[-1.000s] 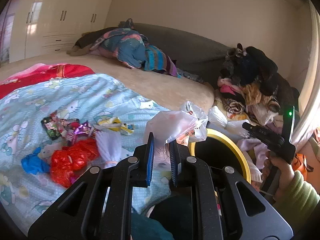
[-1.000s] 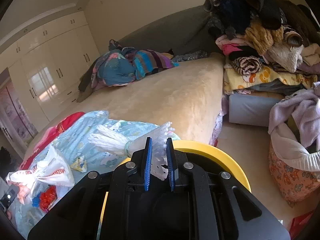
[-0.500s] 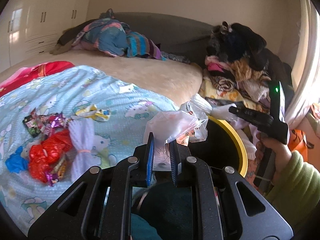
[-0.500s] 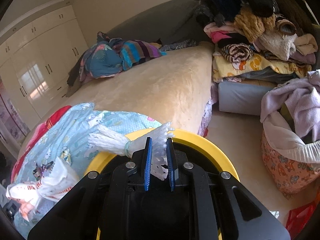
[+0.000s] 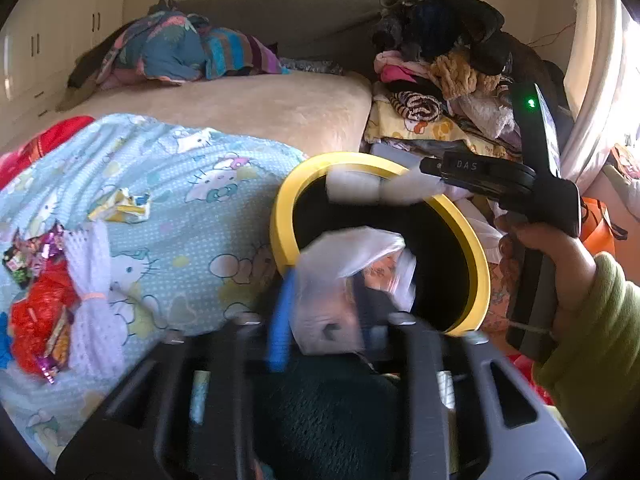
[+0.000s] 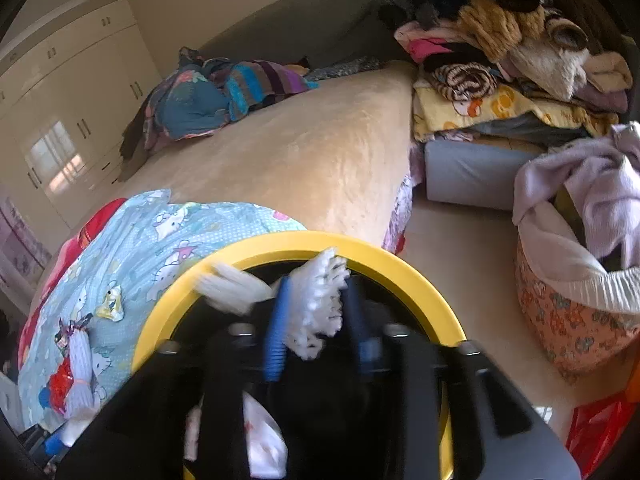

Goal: Collect trash
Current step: 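Open the left tool over the bin while the right tool releases the mesh sleeve into it, then move both open tools back over the remaining trash on the blanket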

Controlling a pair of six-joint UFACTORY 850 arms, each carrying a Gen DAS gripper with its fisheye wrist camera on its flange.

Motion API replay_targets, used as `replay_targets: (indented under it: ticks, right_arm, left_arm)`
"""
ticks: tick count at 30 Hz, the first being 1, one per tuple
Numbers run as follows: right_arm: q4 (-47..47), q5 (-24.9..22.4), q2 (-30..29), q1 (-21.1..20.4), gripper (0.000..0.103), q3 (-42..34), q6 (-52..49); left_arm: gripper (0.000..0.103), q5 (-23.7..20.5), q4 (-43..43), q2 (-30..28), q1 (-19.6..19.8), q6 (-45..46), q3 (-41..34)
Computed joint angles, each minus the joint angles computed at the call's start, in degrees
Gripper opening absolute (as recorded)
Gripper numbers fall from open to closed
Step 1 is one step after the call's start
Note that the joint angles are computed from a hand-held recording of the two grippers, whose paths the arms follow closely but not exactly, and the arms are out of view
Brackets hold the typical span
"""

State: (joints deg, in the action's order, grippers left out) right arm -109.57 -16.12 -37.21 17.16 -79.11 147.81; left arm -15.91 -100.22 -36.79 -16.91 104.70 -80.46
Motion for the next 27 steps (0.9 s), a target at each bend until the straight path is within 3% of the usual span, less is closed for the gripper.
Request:
replay_targets:
  ticks: [5, 7, 9, 20, 27]
  right_arm:
    - [2.2, -1.2, -0.2, 0.3, 0.057, -0.2, -1.6]
    - [1.5, -1.7, -0.2, 0.5, 0.061, -0.2, -0.8]
    - [0.3, -2.1, -0.1, 1.0, 0.064, -0.4, -0.2]
    - [-11.9, -4.2, 1.6, 3.8, 0.074, -0.4, 8.5]
    - [-19.8, -3.9, 2.0, 6.0, 0.078, -1.3, 12.3]
  left_arm:
    - [0.066, -1.0, -11.7, 0.8, 0.4, 9.9, 1.2]
    - [0.069, -1.3, -15.9, 1.3, 0.8, 12.9, 1.9]
    - [0.081, -1.5, -20.2, 1.9, 1.3, 15.8, 2.5]
    - [0.092, -4.0, -45.8, 6.2, 4.1, 36.2, 7.3]
    - [0.092, -5.5, -55.4, 8.3, 5.6, 43.4, 9.5]
